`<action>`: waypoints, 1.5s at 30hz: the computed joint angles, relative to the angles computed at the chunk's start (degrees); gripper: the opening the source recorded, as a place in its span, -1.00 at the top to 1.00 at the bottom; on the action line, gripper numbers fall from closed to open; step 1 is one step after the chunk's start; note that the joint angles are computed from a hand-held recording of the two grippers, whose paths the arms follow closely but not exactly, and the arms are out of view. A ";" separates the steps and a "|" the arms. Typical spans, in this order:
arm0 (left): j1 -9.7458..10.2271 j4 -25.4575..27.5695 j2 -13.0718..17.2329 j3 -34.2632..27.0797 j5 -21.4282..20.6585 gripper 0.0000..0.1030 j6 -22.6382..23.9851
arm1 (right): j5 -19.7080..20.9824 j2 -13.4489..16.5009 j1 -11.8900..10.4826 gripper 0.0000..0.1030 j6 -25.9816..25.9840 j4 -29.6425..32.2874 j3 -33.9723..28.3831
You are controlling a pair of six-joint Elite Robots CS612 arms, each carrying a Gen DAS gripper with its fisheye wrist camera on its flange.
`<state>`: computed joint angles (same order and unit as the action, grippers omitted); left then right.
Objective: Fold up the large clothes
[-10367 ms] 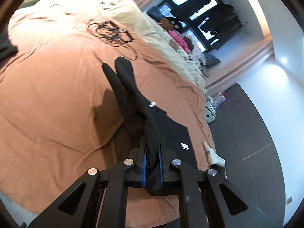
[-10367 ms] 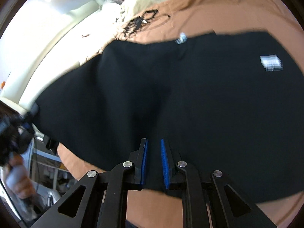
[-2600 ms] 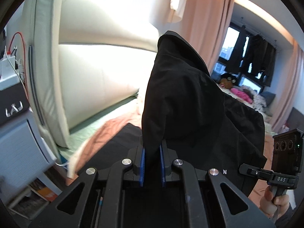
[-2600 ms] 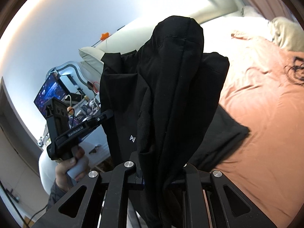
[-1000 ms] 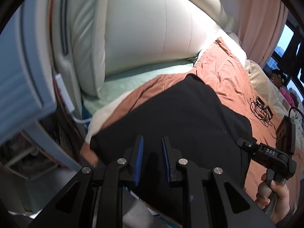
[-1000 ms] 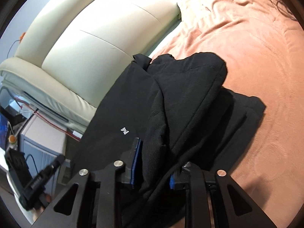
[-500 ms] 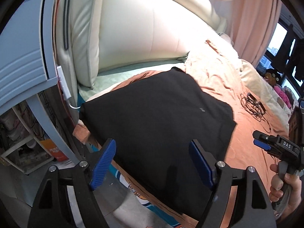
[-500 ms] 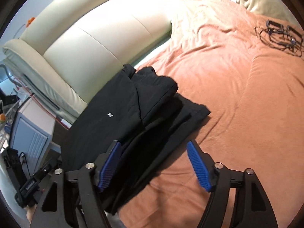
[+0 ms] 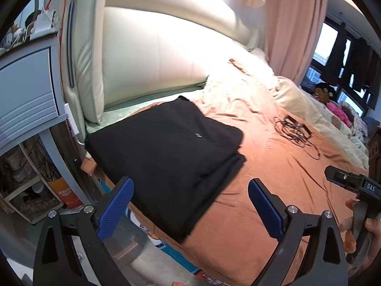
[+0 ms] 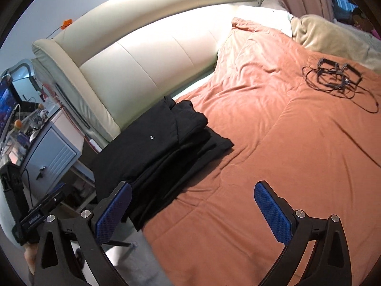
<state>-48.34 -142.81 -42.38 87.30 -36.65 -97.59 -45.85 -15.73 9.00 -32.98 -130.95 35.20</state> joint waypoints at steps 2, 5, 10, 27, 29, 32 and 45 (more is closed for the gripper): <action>-0.59 0.65 0.31 -1.04 0.64 -0.92 0.40 | 0.04 -1.52 -0.72 -1.00 -0.15 -2.04 2.73; -1.61 -0.60 0.83 -2.25 1.50 -0.92 2.13 | 1.05 -3.64 -2.04 -1.00 -1.30 -3.78 6.45; -3.44 -0.49 1.58 -4.72 3.41 -0.92 4.56 | 1.73 -7.09 -4.14 -1.00 -1.91 -8.22 12.68; -8.19 -2.13 4.91 -12.20 6.62 -0.92 12.13 | 4.34 -17.20 -11.64 -1.00 -2.29 -27.76 32.63; -8.79 -1.83 5.36 -13.10 7.20 -0.92 12.79 | 4.37 -18.01 -12.55 -1.00 -2.06 -30.05 34.53; -9.59 -1.05 5.86 -14.18 8.13 -0.92 13.91 | 3.21 -19.10 -13.75 -1.00 -0.61 -34.78 37.42; -13.73 -0.71 8.87 -17.96 12.50 -0.92 17.10 | 3.27 -22.72 -18.36 -1.00 3.61 -50.58 48.74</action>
